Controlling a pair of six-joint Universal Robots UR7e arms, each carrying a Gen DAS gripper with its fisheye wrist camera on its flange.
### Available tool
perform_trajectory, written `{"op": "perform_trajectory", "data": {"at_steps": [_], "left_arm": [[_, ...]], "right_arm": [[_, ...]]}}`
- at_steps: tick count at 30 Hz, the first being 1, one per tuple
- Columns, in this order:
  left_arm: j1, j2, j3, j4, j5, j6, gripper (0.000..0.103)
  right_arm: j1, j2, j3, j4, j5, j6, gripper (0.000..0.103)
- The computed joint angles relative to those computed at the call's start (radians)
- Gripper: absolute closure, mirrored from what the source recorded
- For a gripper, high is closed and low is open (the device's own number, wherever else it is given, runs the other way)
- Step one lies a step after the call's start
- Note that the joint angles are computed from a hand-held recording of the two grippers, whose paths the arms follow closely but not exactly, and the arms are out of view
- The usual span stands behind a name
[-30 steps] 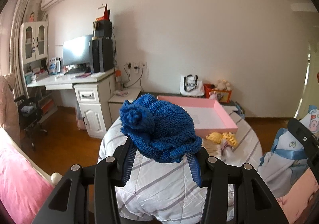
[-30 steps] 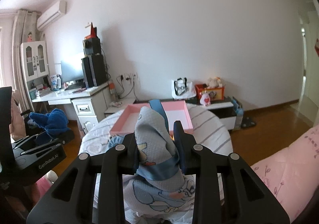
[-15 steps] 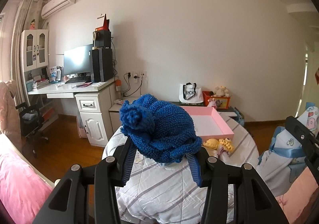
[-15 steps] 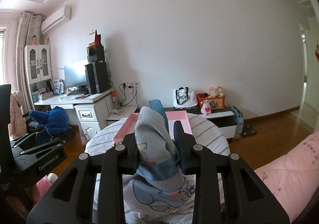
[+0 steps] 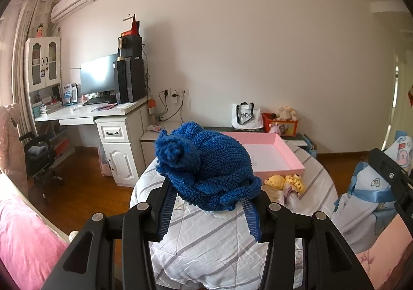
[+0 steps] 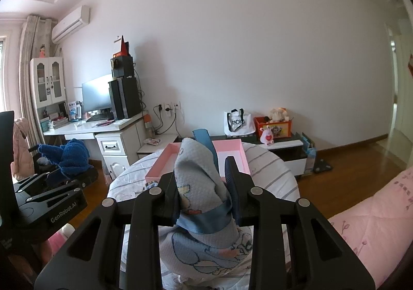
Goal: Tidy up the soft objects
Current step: 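Lift the blue knit hat with the left gripper while the right carries the cloth toward the tray, then lower the hat into the tray with the left gripper while the right lowers the cloth in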
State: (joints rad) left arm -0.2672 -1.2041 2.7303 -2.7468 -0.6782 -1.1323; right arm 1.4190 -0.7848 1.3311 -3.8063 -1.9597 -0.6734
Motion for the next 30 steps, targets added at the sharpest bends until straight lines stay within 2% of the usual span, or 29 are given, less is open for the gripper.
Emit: {"op": "perform_trajectory", "data": {"at_steps": [7,15,19,26,30], "left_arm": [[0.082,0.091,-0.025,-0.144,-0.012,0.124,0.058],[0.243,0.253,-0.114,-0.371,-0.050,0.355,0.058],[0.329,0.312,-0.180,-0.422,-0.067,0.465,0.058],[0.436,0.392,-0.324,-0.456,-0.054,0.631,0.058],[0.488,0.467,-0.423,-0.512,-0.036,0.747,0.058]], "right_arm": [[-0.020,0.033,-0.085,0.100,-0.009,0.029,0.075],[-0.052,0.091,-0.215,0.251,0.000,0.069,0.075],[-0.068,0.125,-0.307,0.345,0.000,0.097,0.075],[-0.073,0.184,-0.472,0.424,0.015,0.105,0.075],[-0.074,0.245,-0.631,0.484,0.034,0.081,0.075]]}}
